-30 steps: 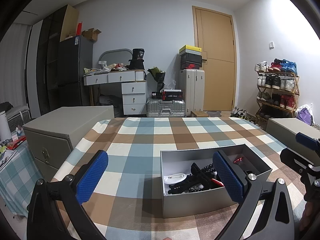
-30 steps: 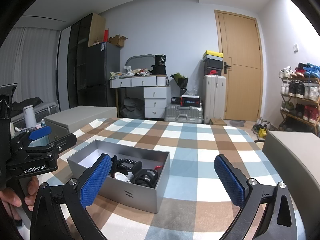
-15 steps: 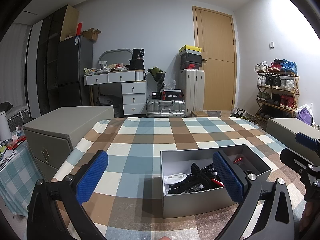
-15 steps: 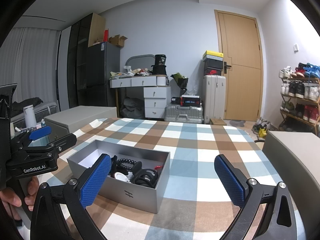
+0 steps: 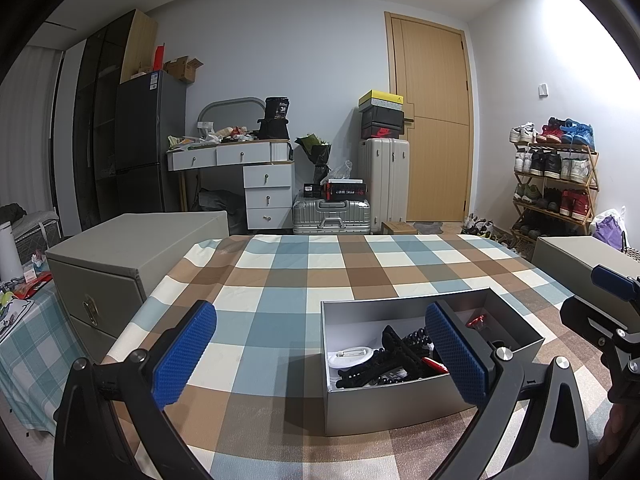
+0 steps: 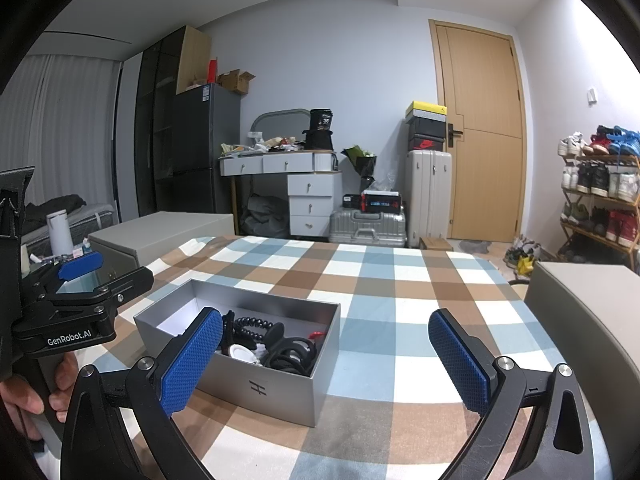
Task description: Organize jewelry
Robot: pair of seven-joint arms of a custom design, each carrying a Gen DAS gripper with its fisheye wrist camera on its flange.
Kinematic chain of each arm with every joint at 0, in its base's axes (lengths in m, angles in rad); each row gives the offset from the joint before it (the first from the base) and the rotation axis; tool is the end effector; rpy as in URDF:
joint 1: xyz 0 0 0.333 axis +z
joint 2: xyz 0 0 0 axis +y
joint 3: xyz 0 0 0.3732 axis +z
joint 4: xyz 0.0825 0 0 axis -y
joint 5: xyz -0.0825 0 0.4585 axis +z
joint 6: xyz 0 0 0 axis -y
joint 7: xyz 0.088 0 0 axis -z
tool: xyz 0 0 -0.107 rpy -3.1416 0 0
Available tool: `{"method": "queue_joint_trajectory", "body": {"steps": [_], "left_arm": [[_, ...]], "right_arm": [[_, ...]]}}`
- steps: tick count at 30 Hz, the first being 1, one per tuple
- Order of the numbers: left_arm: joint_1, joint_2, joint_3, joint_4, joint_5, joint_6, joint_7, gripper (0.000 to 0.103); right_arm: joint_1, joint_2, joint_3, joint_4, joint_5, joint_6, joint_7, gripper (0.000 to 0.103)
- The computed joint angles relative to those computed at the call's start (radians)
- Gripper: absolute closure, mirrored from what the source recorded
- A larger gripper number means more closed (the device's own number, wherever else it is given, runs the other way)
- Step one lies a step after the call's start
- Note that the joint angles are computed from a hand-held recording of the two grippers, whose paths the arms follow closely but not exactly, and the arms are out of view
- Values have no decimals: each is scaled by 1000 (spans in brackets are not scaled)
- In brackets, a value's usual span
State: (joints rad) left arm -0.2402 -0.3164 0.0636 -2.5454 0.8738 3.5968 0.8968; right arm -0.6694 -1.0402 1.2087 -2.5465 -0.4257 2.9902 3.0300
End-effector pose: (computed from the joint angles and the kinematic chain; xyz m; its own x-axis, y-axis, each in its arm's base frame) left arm 0.4463 -0.1754 0.5286 -0.5241 -0.8516 -0.0028 -0.2711 0.1700 -0.9474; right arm 0.3915 0.3331 0.4593 -0.2526 -0.9675 -0.0093 -0.2575 0.0765 -0.9633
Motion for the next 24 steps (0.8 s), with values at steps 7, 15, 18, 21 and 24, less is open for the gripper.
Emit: {"method": "queue_joint_trajectory", "body": {"steps": [7,15,18,21,24], "left_arm": [[1,-1,0,0,4,0,-3,1],[2,-1,-1,0,3,0,-3,1],[3,2,-4,1,-4,1,2,1],[3,1,-2,1,-1,1,0,1],[4,2,-4,1,-3,1,1,1]], "right_arm": [[0,0,0,0,2,0,-2,0],[1,0,0,0,2,-1,-2,0],[1,0,0,0,2,-1,-2,0],[1,0,0,0,3,0,-2,0],[1,0,0,0,3,-1,-2,0]]}}
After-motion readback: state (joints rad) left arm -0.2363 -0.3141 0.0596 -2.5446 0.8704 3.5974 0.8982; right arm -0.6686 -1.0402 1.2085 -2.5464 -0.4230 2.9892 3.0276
